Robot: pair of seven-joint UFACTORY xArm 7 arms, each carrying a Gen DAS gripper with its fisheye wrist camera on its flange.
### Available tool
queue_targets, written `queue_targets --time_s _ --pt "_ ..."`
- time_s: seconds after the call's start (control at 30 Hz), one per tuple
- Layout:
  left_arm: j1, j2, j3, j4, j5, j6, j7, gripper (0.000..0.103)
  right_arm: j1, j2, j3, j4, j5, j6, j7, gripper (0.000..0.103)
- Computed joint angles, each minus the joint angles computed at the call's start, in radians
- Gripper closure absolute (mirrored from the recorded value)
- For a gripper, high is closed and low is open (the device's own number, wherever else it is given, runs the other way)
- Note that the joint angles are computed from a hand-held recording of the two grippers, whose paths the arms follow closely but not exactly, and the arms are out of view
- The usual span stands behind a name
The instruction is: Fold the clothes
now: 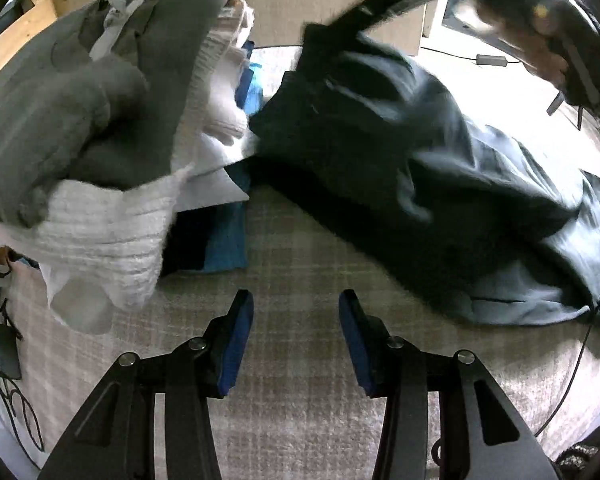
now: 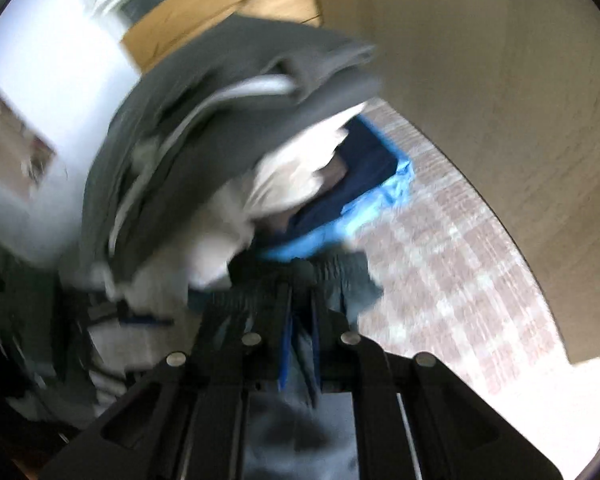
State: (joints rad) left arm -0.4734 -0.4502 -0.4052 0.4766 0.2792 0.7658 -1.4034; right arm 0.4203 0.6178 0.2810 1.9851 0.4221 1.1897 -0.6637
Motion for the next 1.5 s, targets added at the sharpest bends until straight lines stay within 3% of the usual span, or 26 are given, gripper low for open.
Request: queue_targets --time_s 0.1,0.17,0.23,0.33,0.4,0.43,0.53,0.63,0.67,0.73,0.77,0.83,1.07,1.2,1.27,1.37,1.43,1.5 --pt "-0.005 0.003 0.003 -0.001 -0.009 0.007 0.008 0.06 0.016 0.09 -0.008 0.105 -0.009 0.031 0.055 0.094" --pt "-0.011 -0.008 0.004 -0.007 -0.015 0.014 0.01 0.06 0.019 0.118 -0.015 0.126 -0.025 0.052 0.07 0.094" --pt "-0.015 -0.015 0.007 -0.015 -0.023 0.011 0.014 0.06 0.015 0.095 -0.026 0.078 -0.04 0.011 0.071 0.094" --pt "-0.017 -0.012 0.011 -0.021 -0.033 0.008 0.023 0.06 0.004 0.091 -0.019 0.066 -0.046 0.013 0.071 0.082" --pt "-0.016 -0.01 0.014 -0.021 -0.038 0.006 0.029 0.06 0.012 0.096 -0.016 0.077 -0.058 0.013 0.058 0.063" --pt "-0.016 -0.011 0.015 -0.021 -0.04 0.007 0.032 0.06 0.022 0.09 -0.017 0.067 -0.072 -0.009 0.041 0.048" --pt "-0.016 -0.015 0.012 -0.015 -0.042 0.022 0.036 0.06 0.055 0.101 -0.019 0.076 -0.121 -0.04 -0.008 0.045" --pt "-0.018 -0.023 0.008 -0.012 -0.045 0.038 0.034 0.06 0.076 0.199 -0.006 0.216 -0.125 0.074 -0.014 0.044" --pt "-0.021 -0.028 0.006 -0.014 -0.049 0.042 0.031 0.06 0.073 0.2 0.001 0.209 -0.111 0.065 -0.034 0.043" --pt "-0.026 -0.036 0.003 -0.017 -0.057 0.049 0.024 0.06 0.073 0.202 0.0 0.207 -0.073 0.082 -0.069 0.051" --pt "-0.027 -0.039 0.002 -0.018 -0.061 0.05 0.02 0.06 0.065 0.217 0.017 0.229 -0.074 0.119 -0.062 0.069" --pt "-0.03 -0.046 0.001 -0.021 -0.068 0.053 0.013 0.06 0.05 0.189 0.021 0.19 -0.041 0.124 -0.066 0.085" --pt "-0.043 -0.172 -0.01 -0.017 -0.076 0.124 0.001 0.06 -0.039 -0.12 0.038 -0.193 0.091 -0.034 -0.185 0.087" --pt "-0.065 -0.27 0.03 -0.001 -0.084 0.128 0.129 0.059 -0.097 -0.34 0.037 -0.393 0.22 -0.016 -0.332 0.087" --pt "-0.074 -0.287 0.058 0.02 -0.1 0.124 0.238 0.058 -0.098 -0.37 0.015 -0.392 0.235 0.026 -0.379 0.087" --pt "-0.069 -0.255 0.067 0.086 -0.111 0.183 0.403 0.057 -0.079 -0.314 -0.003 -0.269 0.217 0.104 -0.377 0.087" --pt "-0.047 -0.229 0.087 0.12 -0.101 0.171 0.516 0.057 -0.094 -0.325 -0.009 -0.242 0.216 0.162 -0.386 0.087" --pt "-0.023 -0.203 0.111 0.151 -0.092 0.142 0.629 0.053 -0.104 -0.385 -0.021 -0.299 0.24 0.2 -0.413 0.087"
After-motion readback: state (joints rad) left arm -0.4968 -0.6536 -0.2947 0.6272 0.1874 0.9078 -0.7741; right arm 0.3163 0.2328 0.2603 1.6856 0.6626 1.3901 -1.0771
